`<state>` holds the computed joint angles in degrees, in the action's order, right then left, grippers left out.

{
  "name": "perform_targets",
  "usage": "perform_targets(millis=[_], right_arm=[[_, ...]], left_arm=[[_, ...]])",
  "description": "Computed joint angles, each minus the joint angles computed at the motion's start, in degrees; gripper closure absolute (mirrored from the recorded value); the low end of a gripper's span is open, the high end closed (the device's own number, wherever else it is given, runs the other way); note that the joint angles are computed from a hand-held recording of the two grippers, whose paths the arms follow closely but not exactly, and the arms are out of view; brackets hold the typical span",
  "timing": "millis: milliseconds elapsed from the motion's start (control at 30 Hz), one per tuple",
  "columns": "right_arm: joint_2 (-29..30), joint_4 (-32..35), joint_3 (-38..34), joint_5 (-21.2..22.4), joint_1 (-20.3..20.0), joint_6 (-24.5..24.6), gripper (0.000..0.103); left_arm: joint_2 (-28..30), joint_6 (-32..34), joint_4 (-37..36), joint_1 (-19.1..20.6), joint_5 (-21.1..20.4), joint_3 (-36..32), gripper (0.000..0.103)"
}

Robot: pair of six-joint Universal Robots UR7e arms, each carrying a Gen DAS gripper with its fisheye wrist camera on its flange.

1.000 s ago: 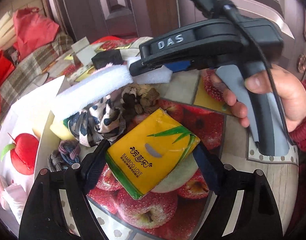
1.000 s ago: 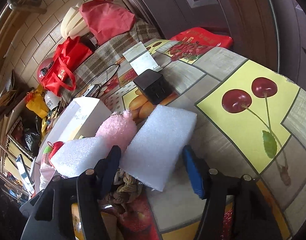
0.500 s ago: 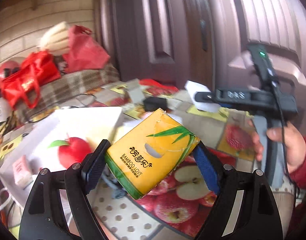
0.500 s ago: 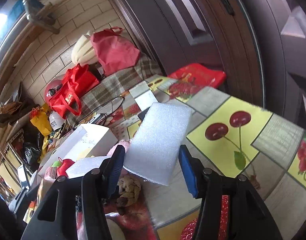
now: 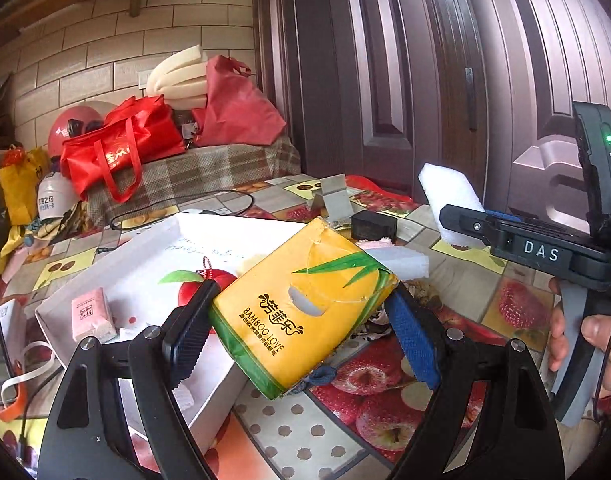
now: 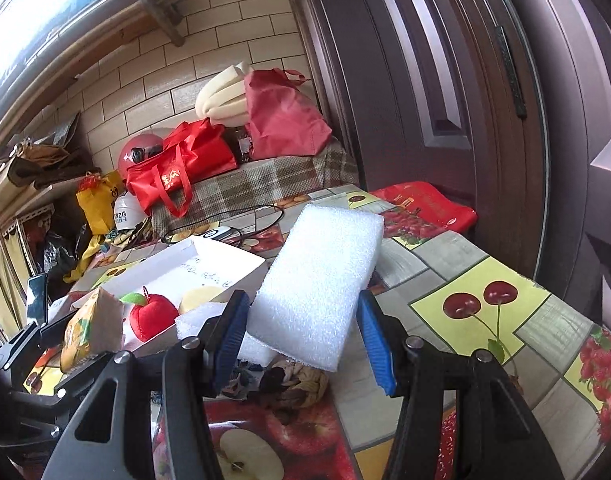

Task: Organize soft objects
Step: 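Lift the tissue pack and foam block over the white tray with both grippers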

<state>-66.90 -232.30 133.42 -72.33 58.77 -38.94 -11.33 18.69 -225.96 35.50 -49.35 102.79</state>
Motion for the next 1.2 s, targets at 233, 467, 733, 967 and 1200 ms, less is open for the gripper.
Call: perform_targets(millis=[233,467,733,967,1200], right_arm=[[1.4,-1.9,0.4,0.4,0.8,-3.4,0.047],[3.3,-2.5,0.4,-0.6,2.8,-8.1,0.047],[4.3,-3.1,1.1,0.7,3.5,-8.9,0.047],[4.6,-3.2,0.8,0.9,3.6,-9.0,0.047],[5.2,-4.1,1.1,0.7,3.7,-10.3,0.047]], left_arm=[[0.6,-1.2,-0.9,-0.2,2.9,-0.6,0.018],[0.9,-1.6,-1.3,-0.3,3.9,-1.0,0.018],[0.9,-1.8,-1.5,-0.1,4.6,-1.0,0.018],[1.5,-1.2,-3.0,-0.7,6.2,-1.5,0.018],[1.4,-2.6,-6.7,-1.2,8.7,0.0,0.018]])
